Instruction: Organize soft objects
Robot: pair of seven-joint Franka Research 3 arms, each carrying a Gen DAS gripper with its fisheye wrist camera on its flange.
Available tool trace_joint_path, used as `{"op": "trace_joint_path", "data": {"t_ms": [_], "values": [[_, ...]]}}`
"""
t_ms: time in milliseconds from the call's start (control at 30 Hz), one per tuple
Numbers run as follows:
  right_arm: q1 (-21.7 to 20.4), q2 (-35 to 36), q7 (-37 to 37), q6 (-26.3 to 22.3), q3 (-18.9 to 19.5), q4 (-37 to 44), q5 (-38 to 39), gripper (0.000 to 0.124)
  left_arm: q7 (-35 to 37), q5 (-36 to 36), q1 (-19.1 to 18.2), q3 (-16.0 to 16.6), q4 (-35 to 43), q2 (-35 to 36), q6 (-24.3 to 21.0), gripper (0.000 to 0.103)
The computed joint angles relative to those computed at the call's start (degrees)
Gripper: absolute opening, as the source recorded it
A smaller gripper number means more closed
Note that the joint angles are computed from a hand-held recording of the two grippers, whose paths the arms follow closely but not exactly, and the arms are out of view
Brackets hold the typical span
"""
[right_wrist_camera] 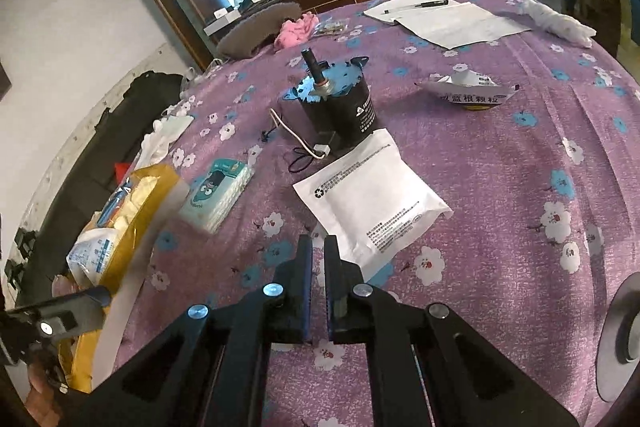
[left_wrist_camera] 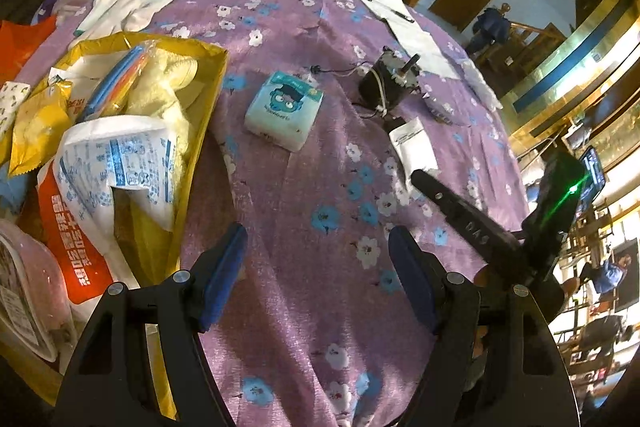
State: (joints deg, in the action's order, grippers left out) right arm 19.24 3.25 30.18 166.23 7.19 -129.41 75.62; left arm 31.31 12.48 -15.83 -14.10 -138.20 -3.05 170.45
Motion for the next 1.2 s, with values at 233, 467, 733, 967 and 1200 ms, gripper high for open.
{"op": "trace_joint_path", "data": {"t_ms": [233,467,733,967,1200], "values": [[-0.16,0.19,1.83,-0.15,-0.08,-0.10,-1.18,0.004,-0.42,1.68,0.64,0.30,1.75,1.53,-0.26,0.074],[-0.18,0.31,2.31,-0.01,0.12,-0.03,-1.43,0.004,3.46,0.78,1.45,0.87,7.20,6.15,-4.59,0.074],[-1.10,0.39,4.42,-4.31,-0.56,0.20,-2.23,0.005,1.66,4.24,1.37,1.64,10.85,8.43,-7.53,0.074],[-1.41,-0.02,3.68,-5.38,-0.79,0.07,-0.51,0.006,1.98,6.13,1.35,1.69,13.52,8.93,-11.14,0.074],[-1.65,-0.51,1.57,-5.95,-0.89,-0.02,2.65,0.043,0.38,12.57,0.38,2.01,17.62,9.80,-15.58,0.074]]}}
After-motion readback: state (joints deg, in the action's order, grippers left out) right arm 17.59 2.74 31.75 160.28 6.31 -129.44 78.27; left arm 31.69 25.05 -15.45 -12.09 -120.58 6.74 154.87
